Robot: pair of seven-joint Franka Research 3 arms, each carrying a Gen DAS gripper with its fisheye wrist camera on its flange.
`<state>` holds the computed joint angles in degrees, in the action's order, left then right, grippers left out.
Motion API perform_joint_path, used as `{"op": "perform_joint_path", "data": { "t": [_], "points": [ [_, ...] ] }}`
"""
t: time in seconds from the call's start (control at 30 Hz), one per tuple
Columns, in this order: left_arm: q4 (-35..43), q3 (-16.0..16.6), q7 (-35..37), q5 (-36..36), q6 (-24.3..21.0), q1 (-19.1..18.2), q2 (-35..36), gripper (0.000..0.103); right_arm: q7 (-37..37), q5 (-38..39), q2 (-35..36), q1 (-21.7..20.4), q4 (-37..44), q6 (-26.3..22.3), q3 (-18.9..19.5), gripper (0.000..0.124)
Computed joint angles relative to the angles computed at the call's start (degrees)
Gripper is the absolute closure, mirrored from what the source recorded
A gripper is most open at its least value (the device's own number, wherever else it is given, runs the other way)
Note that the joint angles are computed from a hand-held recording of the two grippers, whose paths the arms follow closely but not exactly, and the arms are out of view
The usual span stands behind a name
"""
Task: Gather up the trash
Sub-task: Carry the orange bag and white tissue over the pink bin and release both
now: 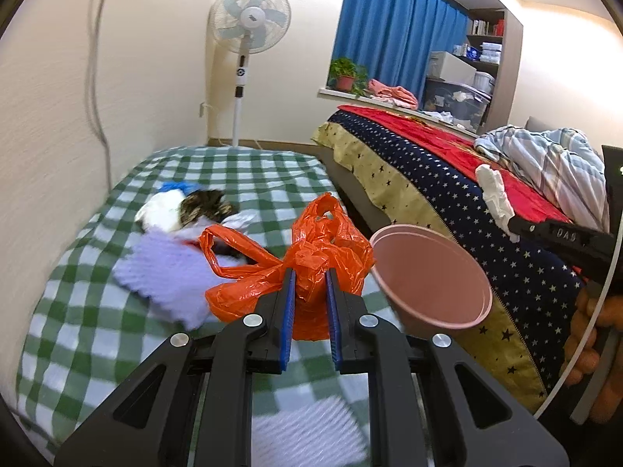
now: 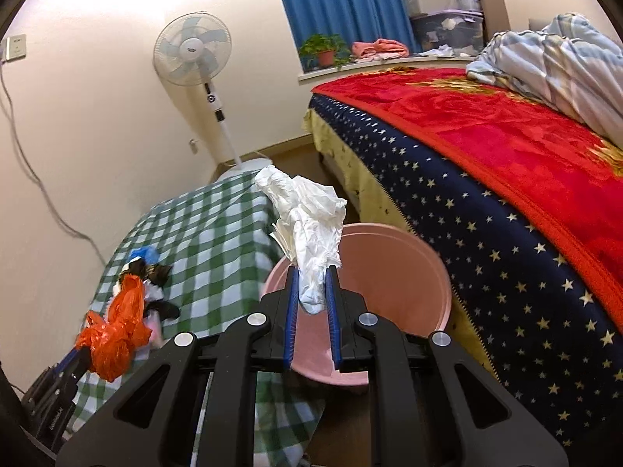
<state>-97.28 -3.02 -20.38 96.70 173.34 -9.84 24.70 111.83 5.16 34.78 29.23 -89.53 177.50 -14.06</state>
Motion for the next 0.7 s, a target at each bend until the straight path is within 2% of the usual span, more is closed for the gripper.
{"op": "perform_joint_path", "data": {
  "t": [0.1,0.23,0.3,0.37,0.4,0.53,0.63,0.7],
  "points": [
    [4.5,0.0,6.4,-5.7,0.7,-0.5,3.4,0.088,1.8,-0.2,1.7,0.6,2.3,-1.9,-1.9,0.110],
    [11.6,-1.5,20.0,-17.5,1.7,-0.5,9.2,0.088,3.9,-0.9,2.9,-0.1,4.3,-3.4,-2.3,0.110],
    [15.2,-3.7,27.8,-23.4,1.7,0.2,12.2,0.088,5.4,-1.6,3.5,0.0,5.3,-4.1,-3.2,0.110],
    [19.8,-8.2,38.7,-30.6,0.9,2.1,16.3,0.088,6.2,-2.0,4.0,-1.0,6.3,-4.7,-2.7,0.110],
    [21.4,-9.3,41.9,-32.6,0.6,2.3,17.6,0.088,6.7,-2.2,4.3,-1.4,6.8,-5.0,-2.5,0.110],
    [30.9,-17.5,59.2,-42.5,-3.4,4.3,25.7,0.088,8.2,-2.9,4.8,-2.7,7.7,-6.5,-1.6,0.110],
    [36.6,-20.3,67.2,-47.3,-6.0,3.9,30.0,0.088,8.9,-3.4,5.0,-3.6,8.1,-6.9,-0.8,0.110],
    [39.1,-21.0,70.5,-49.8,-6.9,3.4,31.7,0.088,9.3,-3.8,5.3,-3.9,8.6,-7.2,-0.6,0.110]
  ]
}}
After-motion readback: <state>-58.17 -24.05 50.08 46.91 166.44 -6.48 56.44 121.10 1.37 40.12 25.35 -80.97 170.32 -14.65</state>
